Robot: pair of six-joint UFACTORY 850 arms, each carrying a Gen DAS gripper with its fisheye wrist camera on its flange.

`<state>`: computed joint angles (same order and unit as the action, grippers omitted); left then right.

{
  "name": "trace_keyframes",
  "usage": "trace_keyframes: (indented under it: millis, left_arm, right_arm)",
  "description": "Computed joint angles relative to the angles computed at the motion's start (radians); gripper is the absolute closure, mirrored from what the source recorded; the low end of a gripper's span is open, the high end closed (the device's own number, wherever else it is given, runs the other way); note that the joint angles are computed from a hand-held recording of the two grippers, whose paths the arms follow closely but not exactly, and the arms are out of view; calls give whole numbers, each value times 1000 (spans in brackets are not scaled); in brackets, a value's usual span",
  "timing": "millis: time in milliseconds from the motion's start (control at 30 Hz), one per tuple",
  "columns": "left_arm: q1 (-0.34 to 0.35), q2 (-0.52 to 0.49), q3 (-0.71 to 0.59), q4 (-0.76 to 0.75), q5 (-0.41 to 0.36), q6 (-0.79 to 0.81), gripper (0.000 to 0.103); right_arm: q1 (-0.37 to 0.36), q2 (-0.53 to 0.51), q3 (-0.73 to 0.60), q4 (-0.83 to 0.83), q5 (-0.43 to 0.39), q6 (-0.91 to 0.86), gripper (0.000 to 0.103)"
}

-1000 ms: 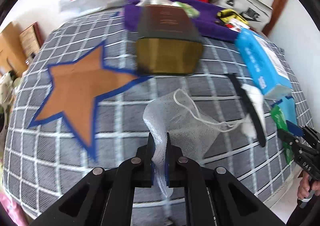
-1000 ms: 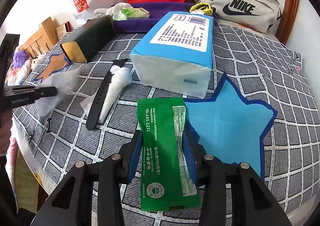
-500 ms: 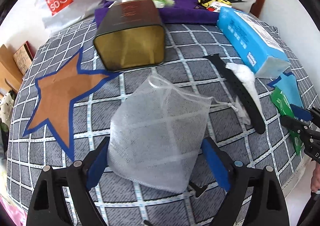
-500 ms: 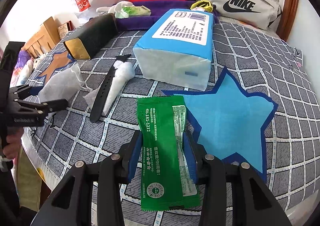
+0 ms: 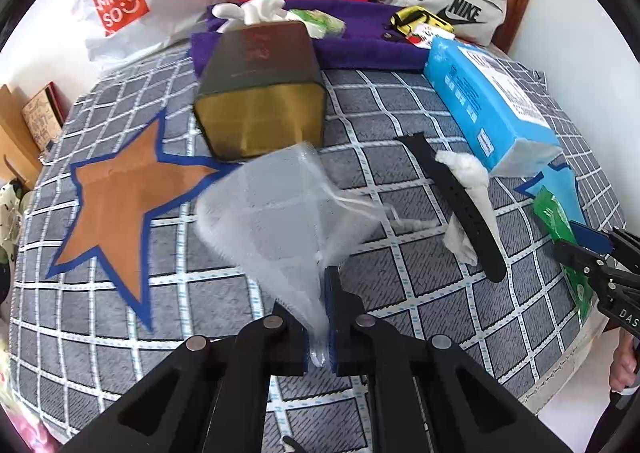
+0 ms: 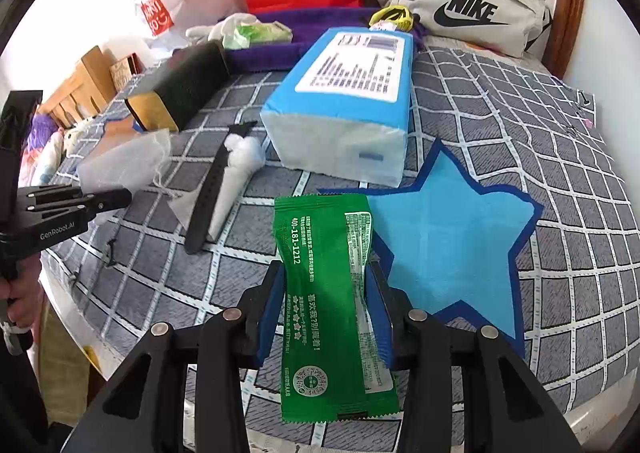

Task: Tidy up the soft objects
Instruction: 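Carry the mesh bag and green snack packet over the purple towel with both tools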

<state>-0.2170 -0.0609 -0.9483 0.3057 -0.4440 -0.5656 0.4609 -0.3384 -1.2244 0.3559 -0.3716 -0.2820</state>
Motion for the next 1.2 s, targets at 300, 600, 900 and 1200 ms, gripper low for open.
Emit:
trace_keyframes:
  millis: [300, 600, 900, 1200]
  left_arm:
    - [68, 62, -9, -181, 8, 135, 96]
    - [87, 114, -41, -154, 7, 109, 96]
    - [86, 80, -125, -48, -30, 22, 96]
    - [105, -16, -242, -50, -67, 20, 96]
  right_arm:
    - [-8, 36, -21, 58, 1, -60, 63]
    - [-20, 42, -80, 162, -4, -151, 63]
    - [-20, -3, -192, 164, -19, -159, 63]
    - [-26, -112, -370, 86, -50, -82, 63]
